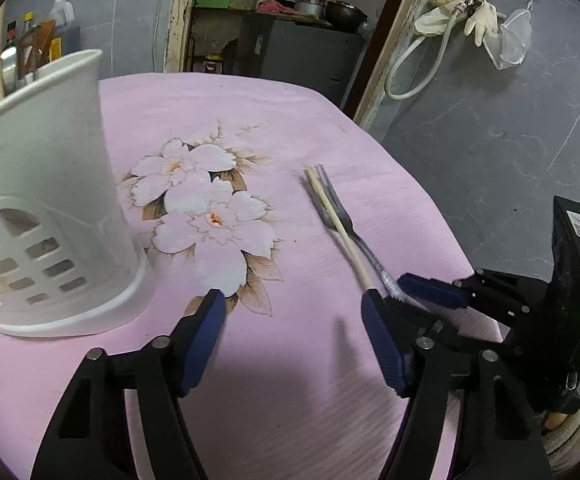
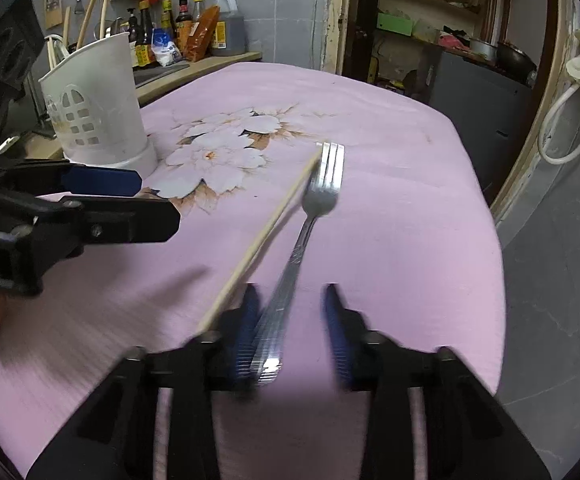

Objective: Organize utensils

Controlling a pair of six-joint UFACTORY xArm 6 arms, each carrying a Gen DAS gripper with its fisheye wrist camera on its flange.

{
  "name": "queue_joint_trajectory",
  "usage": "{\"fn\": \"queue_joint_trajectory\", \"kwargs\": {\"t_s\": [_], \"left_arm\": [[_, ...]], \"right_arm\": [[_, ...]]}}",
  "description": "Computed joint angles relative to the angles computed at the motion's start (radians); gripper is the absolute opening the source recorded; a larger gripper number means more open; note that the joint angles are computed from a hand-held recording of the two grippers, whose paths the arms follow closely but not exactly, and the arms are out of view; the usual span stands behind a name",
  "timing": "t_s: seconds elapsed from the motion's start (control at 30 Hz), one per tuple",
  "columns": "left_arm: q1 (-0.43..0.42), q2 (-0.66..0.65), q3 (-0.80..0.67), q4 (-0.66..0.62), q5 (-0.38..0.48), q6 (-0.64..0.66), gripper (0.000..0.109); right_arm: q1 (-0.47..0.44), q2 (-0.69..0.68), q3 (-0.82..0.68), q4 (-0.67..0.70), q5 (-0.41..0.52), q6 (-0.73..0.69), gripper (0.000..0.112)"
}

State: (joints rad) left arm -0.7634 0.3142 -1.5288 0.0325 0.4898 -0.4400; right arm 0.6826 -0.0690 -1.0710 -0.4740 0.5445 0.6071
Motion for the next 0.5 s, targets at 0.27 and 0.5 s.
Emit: {"fn": "queue_joint_trajectory", "kwargs": {"t_s": [0.27,0.5], "left_arm": [[-0.006,0.102,-0.151,-0.135,0.056,0.099,0.055],[-0.001,0.221,-0.331,-0.198,0.145,0.115,0.047]], "right_arm": [[-0.039,-0.057,0.066,0.011,-0.041,0.019,0.010],[-0.041,-0.052,0.066,0.031,-0.051,0.009,0.010]]}}
